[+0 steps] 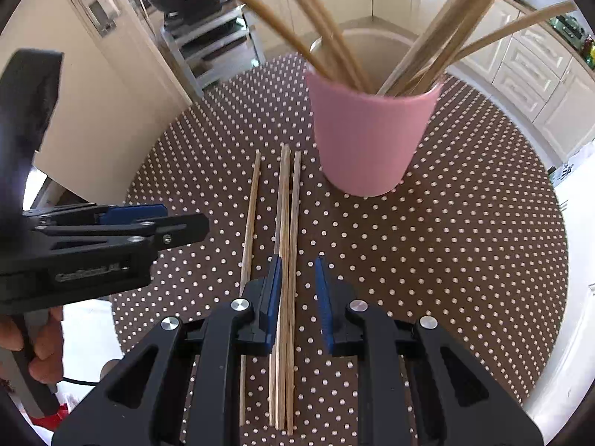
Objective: Organize utensils
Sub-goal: 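Move both open tools back down to the chopsticks on the table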
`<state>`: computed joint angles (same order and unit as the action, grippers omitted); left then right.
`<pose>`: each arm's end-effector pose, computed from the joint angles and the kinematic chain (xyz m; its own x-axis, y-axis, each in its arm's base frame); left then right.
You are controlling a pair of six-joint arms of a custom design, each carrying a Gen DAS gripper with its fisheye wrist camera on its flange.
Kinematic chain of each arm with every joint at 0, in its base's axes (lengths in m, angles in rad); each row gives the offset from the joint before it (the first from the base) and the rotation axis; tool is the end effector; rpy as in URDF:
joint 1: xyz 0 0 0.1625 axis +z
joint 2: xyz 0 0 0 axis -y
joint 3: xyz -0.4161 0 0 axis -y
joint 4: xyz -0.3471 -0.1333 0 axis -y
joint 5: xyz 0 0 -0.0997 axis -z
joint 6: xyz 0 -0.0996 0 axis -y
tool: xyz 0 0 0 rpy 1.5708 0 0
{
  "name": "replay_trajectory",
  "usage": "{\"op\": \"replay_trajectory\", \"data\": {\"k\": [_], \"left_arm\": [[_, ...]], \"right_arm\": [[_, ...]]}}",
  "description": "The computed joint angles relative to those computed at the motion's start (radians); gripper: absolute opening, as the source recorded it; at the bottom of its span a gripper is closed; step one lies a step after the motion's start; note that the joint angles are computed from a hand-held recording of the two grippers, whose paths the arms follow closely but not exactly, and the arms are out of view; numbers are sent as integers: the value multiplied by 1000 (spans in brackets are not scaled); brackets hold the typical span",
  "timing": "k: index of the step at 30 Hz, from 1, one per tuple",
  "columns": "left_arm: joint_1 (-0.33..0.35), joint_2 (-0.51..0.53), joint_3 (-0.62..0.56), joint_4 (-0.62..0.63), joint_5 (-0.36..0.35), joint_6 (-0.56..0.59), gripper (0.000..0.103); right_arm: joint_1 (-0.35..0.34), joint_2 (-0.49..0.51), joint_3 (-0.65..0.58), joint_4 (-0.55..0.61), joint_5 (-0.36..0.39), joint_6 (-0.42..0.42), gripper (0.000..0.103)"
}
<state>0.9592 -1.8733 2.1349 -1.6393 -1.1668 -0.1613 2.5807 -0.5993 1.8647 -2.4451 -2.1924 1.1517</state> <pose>-0.0262 -0.3378 0.3609 -0.7908 0.4530 -0.4116 0.4422 0.8878 0.1274 0.4713 -0.2071 -0.0467 -0.8146 0.1210 0.5673 -0.0953 0.9368 -0.3367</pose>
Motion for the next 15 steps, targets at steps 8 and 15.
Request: {"op": "replay_trajectory", "data": {"k": [8,15], "left_arm": [[54,26,7,-32,6,18,53],[75,42,10,-37,12,19,53]], "right_arm": [[-62,33,1,-44,34,-60,17],[-98,58,-6,-72,42,-98,17]]}}
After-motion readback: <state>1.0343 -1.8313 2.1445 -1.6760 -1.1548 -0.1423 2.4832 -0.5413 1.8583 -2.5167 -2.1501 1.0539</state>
